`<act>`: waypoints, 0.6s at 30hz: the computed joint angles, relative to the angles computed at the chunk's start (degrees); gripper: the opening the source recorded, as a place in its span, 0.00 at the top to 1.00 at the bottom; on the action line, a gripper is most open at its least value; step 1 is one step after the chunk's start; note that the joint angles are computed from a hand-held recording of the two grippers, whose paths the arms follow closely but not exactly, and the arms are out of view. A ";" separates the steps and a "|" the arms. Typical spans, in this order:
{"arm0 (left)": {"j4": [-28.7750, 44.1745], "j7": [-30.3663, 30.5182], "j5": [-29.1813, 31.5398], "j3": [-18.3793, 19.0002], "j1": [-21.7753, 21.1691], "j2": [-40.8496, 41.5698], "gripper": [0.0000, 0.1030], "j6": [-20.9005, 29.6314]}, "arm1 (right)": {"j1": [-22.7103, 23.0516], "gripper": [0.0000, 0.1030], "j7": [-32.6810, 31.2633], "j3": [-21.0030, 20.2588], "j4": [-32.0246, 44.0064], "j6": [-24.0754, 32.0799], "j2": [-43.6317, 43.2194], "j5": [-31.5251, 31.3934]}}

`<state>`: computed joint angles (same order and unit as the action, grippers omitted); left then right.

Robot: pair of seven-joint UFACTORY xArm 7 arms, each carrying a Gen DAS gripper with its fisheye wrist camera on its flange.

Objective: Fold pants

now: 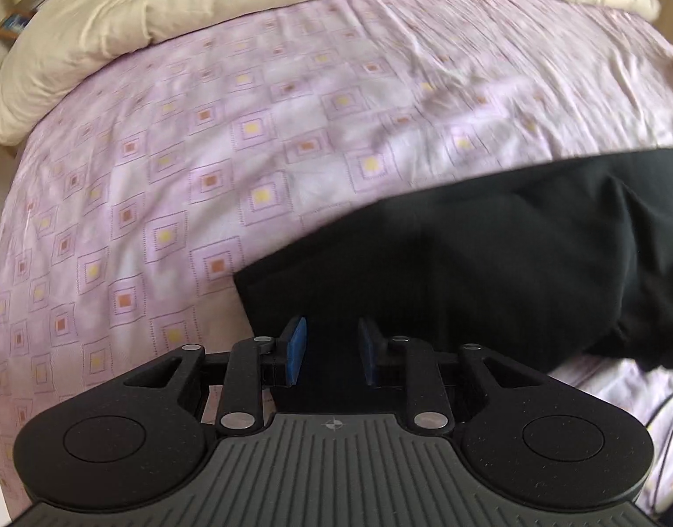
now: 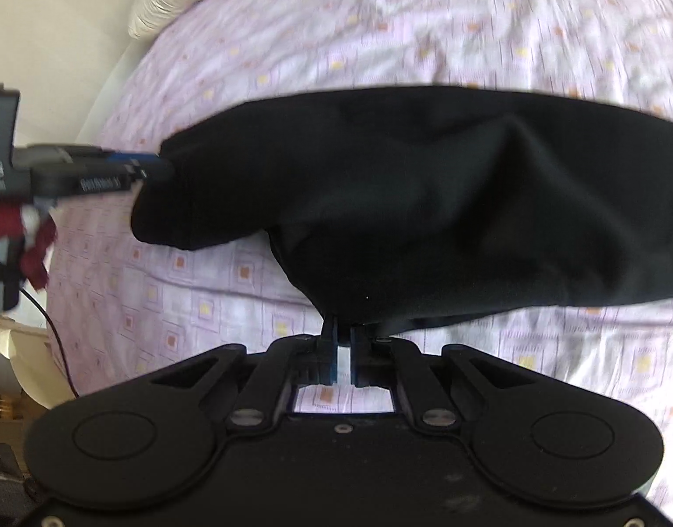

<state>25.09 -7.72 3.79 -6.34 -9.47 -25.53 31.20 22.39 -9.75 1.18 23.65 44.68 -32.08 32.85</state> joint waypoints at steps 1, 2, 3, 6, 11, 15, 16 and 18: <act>0.01 0.89 -2.20 1.32 -1.11 -0.69 0.75 0.21 | -0.03 0.94 0.57 0.27 -0.64 -0.49 -0.40 0.25; -0.15 2.01 -5.38 2.84 -2.75 -1.82 0.75 0.68 | -0.03 0.94 1.31 0.46 -1.02 -0.93 -0.70 0.49; -0.41 2.80 -8.35 3.98 -4.13 -2.88 0.75 1.15 | 0.03 0.94 2.00 0.61 -1.01 -1.48 -0.46 0.70; -2.85 2.62 -16.41 4.85 -8.43 -7.48 0.75 1.45 | 0.09 0.94 4.02 0.94 -1.57 -2.21 -1.13 0.52; -7.19 0.09 -24.93 3.43 -15.80 -11.81 0.75 1.42 | 0.80 0.94 5.25 0.72 -1.53 -3.10 -0.71 0.20; -8.79 -0.04 -27.20 2.12 -19.42 -8.14 0.75 -1.03 | 0.98 0.94 5.65 0.63 -1.35 -3.17 -0.37 -0.34; -8.79 -0.75 -26.32 1.04 -19.18 -6.86 0.75 -1.64 | 1.06 0.94 5.78 0.70 -1.33 -3.30 -0.29 -0.40; -8.78 -3.45 -22.59 -1.64 -17.07 -5.63 0.75 -3.03 | 1.01 0.94 5.95 0.62 -1.23 -3.05 -0.51 -0.77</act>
<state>16.31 -11.16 -18.79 -7.99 -26.54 -31.17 28.18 23.39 -3.80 1.80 22.42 41.62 -32.59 32.08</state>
